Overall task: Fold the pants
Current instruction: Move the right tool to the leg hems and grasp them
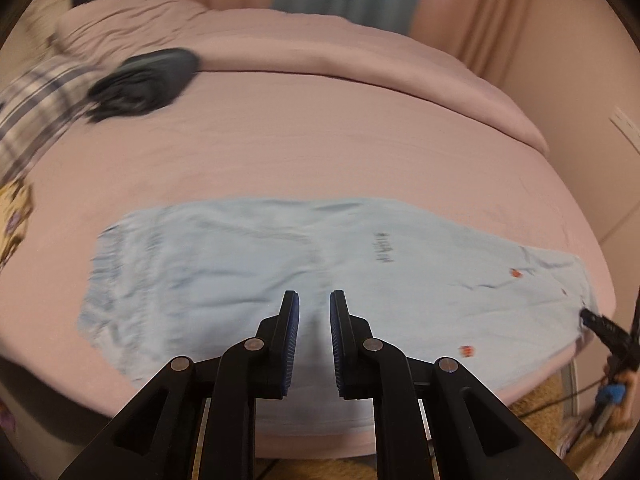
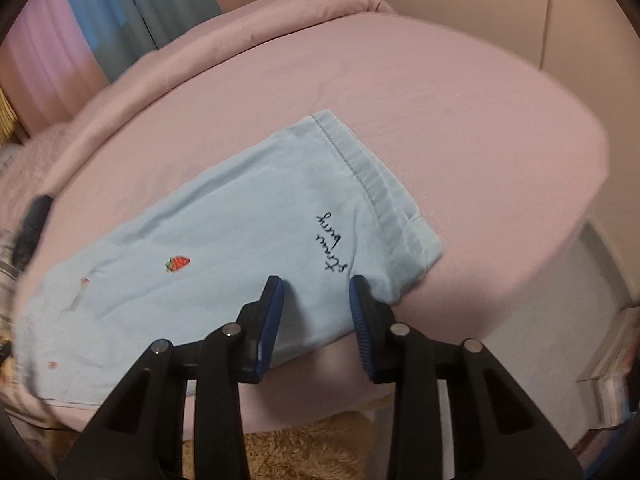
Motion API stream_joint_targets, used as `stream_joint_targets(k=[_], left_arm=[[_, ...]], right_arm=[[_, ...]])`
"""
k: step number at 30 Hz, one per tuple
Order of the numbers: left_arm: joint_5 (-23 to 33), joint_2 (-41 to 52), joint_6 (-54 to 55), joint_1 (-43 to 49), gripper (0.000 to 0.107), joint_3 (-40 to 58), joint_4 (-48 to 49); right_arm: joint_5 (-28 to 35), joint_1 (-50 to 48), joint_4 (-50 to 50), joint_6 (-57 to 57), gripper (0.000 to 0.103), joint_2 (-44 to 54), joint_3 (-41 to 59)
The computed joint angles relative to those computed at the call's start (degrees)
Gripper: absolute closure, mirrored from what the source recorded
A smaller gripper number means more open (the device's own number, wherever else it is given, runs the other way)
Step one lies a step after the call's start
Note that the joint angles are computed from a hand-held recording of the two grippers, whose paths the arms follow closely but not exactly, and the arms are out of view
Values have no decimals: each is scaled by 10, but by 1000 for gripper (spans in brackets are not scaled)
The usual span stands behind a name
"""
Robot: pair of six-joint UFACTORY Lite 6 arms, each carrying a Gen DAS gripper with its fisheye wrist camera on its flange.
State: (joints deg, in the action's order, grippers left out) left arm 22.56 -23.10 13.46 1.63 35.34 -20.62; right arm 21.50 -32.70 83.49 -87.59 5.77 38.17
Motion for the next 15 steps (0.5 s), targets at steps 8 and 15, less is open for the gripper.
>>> stream_joint_targets(k=[8, 15], left_arm=[[-24, 60, -6, -133, 66, 39, -24], [-46, 122, 18, -198, 64, 43, -89]], right_arm=[[-7, -52, -44, 54, 34, -89, -36], [33, -91, 25, 3, 28, 2, -5]])
